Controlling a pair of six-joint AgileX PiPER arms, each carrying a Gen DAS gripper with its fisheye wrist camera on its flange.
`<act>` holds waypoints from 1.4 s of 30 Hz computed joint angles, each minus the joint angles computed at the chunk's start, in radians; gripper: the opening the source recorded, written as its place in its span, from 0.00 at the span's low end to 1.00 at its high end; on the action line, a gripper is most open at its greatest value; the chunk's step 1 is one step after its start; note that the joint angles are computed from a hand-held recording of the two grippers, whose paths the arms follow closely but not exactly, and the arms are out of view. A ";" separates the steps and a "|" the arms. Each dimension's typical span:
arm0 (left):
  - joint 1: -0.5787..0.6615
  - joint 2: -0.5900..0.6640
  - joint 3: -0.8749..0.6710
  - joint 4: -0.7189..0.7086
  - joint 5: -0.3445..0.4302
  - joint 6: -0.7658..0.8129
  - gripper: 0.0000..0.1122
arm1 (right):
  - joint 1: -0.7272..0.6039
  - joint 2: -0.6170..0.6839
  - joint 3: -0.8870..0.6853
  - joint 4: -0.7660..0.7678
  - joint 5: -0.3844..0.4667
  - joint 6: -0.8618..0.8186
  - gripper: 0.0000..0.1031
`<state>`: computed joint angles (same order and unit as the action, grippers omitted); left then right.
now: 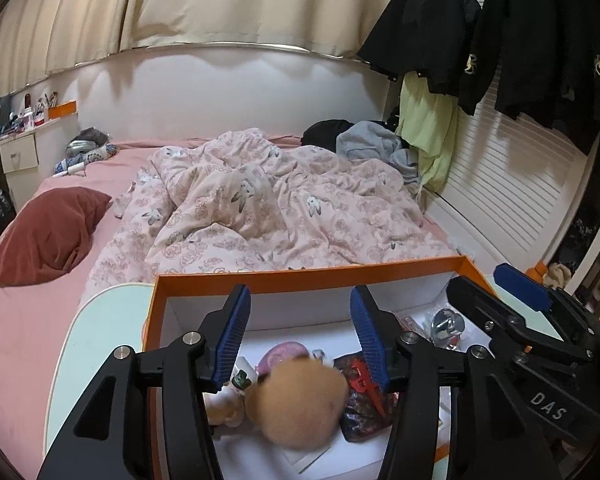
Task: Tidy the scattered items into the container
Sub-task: 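Open right tool to drop the silver cap while left tool drops the plush ball into the box, then move both open tools back over the cleared table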
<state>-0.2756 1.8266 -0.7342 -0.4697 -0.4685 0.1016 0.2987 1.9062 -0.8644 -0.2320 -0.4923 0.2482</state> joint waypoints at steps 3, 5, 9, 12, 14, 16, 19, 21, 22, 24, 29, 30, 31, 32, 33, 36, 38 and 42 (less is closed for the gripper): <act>-0.014 -0.010 0.013 -0.038 -0.026 0.033 0.47 | -0.003 -0.006 -0.002 -0.013 0.013 0.016 0.70; -0.024 -0.018 0.021 -0.063 -0.036 0.058 0.47 | -0.006 -0.015 -0.001 -0.025 0.024 0.031 0.70; -0.030 -0.050 0.036 -0.056 -0.013 0.052 0.48 | -0.005 -0.033 0.011 -0.004 0.017 0.011 0.70; -0.029 -0.106 0.094 0.067 -0.019 -0.086 0.48 | -0.002 -0.074 0.052 -0.006 -0.009 0.011 0.70; -0.047 -0.144 0.131 0.049 -0.027 -0.072 0.48 | -0.002 -0.110 0.081 -0.020 -0.014 0.025 0.70; -0.103 -0.192 0.171 -0.082 -0.045 0.043 0.63 | 0.002 -0.147 0.114 -0.020 -0.005 0.029 0.71; -0.209 -0.257 0.245 -0.244 -0.121 0.175 0.70 | 0.014 -0.196 0.177 -0.006 0.023 -0.001 0.73; -0.281 -0.284 0.276 -0.359 -0.144 0.267 0.70 | 0.014 -0.225 0.228 -0.008 0.027 -0.011 0.73; -0.319 -0.291 0.286 -0.427 -0.149 0.315 0.70 | 0.007 -0.238 0.256 -0.032 0.025 0.003 0.74; -0.383 -0.284 0.298 -0.550 -0.142 0.392 0.70 | -0.011 -0.266 0.314 -0.088 0.029 0.039 0.75; -0.483 -0.186 0.278 -0.746 -0.092 0.490 0.70 | -0.084 -0.279 0.398 -0.318 0.062 0.190 0.75; -0.485 -0.166 0.273 -0.747 -0.067 0.472 0.70 | -0.091 -0.276 0.409 -0.316 0.073 0.189 0.75; -0.488 -0.148 0.269 -0.742 -0.053 0.441 0.70 | -0.094 -0.271 0.421 -0.303 0.085 0.177 0.75; -0.491 -0.132 0.269 -0.730 -0.051 0.400 0.70 | -0.093 -0.263 0.430 -0.294 0.104 0.165 0.75; -0.491 -0.113 0.268 -0.715 -0.047 0.359 0.70 | -0.097 -0.256 0.436 -0.298 0.107 0.159 0.75; -0.525 -0.072 0.254 -0.803 -0.092 0.374 0.73 | -0.088 -0.226 0.456 -0.195 0.088 0.058 0.75; -0.539 -0.066 0.238 -0.873 -0.096 0.417 0.73 | -0.078 -0.203 0.449 -0.149 0.099 0.026 0.76; -0.578 -0.042 0.214 -0.972 -0.138 0.452 0.82 | -0.077 -0.188 0.456 -0.068 0.087 -0.007 0.96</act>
<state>-0.8539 1.7847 -0.5199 -1.4418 -0.6065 0.5539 0.2213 1.7179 -0.4080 -0.3005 -0.4052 0.2412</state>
